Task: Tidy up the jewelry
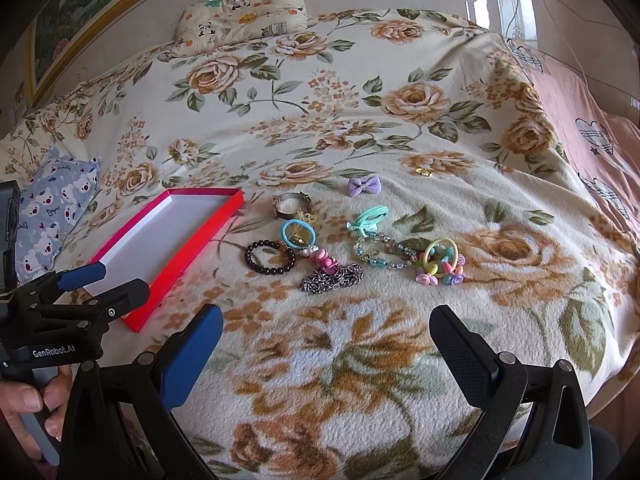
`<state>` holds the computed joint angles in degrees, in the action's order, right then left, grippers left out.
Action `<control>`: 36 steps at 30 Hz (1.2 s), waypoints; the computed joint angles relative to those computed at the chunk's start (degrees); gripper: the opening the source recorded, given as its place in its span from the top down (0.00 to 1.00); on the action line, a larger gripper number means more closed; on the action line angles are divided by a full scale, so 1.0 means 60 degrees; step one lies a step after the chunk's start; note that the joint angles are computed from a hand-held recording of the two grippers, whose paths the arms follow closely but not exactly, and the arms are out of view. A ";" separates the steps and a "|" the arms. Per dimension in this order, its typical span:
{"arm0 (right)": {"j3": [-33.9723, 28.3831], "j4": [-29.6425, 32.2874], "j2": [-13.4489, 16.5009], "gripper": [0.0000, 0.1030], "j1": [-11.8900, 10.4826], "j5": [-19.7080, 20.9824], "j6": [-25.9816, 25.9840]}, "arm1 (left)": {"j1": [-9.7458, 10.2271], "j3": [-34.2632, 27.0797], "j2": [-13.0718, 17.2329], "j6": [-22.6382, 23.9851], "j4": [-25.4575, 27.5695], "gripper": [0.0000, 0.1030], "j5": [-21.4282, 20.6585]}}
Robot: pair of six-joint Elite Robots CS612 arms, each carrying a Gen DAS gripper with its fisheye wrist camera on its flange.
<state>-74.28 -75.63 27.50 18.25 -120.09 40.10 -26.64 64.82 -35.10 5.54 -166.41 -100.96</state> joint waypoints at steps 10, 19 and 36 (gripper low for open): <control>-0.0013 -0.0135 -0.0001 0.01 -0.0114 0.0256 -0.0024 | 0.0032 -0.0551 0.0205 0.0117 0.0721 0.02 -0.0219; -0.0050 -0.0284 0.0036 0.07 -0.0372 0.0681 0.0064 | 0.0016 -0.1604 0.0660 0.0283 0.1726 0.08 -0.0406; -0.0475 0.1437 0.0086 0.55 -0.1021 0.0491 0.1427 | -0.0123 -0.6487 0.3083 0.0677 0.5343 0.45 -0.1485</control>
